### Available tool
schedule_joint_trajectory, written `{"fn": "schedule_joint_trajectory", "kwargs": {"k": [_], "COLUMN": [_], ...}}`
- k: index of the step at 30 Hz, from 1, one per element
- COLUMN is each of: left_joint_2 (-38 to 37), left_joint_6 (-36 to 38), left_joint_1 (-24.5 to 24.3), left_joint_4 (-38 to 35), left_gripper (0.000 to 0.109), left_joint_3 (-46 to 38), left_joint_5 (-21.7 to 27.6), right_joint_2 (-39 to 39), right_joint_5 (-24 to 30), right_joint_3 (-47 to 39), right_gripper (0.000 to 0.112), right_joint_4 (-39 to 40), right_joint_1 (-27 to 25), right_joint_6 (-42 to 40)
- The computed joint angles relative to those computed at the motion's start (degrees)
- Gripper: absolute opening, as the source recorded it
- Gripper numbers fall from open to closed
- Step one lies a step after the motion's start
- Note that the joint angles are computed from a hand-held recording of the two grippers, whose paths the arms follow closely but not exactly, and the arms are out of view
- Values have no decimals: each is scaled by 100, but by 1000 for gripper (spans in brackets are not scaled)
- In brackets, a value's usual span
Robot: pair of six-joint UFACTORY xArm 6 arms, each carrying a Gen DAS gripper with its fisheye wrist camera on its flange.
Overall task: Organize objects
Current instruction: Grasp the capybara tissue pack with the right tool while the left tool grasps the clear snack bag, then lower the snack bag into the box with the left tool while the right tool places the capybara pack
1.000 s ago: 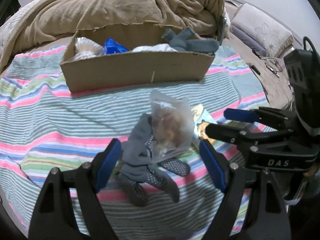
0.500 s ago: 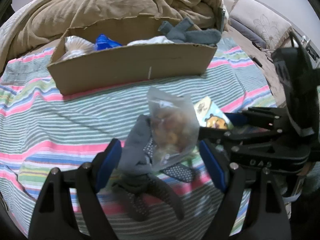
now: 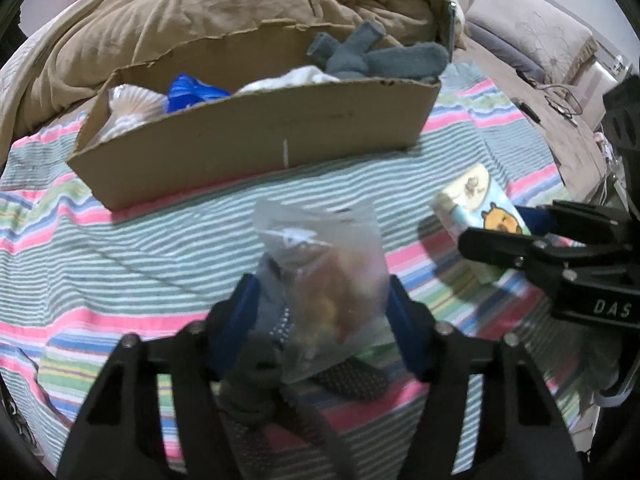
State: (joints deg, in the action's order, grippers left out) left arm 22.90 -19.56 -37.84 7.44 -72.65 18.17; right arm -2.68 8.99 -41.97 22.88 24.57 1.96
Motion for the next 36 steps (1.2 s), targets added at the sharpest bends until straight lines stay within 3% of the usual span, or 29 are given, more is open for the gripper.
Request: {"fn": "schedule_joint_trajectory", "kwargs": {"k": [5,23,36], "left_joint_2": [-177,-1142,-1097], "left_joint_6": [229,1156,1724], "left_joint_1": [-15,128,348], "left_joint_4": [-180,-1564,-2165], "left_gripper": [43,42,42], "left_joint_3": [209,1045,739], "left_joint_5": [-209,-818,-1021], "right_joint_2": [-47,-285,-32], "right_joint_5": [-105,-54,121], "right_joint_3": [20,-150,-836], "right_gripper": [48,48,48], "right_joint_4": [-8,-1648,-2343], "right_joint_1": [62,108,-2], "right_joint_6": [61,1458,1790]}}
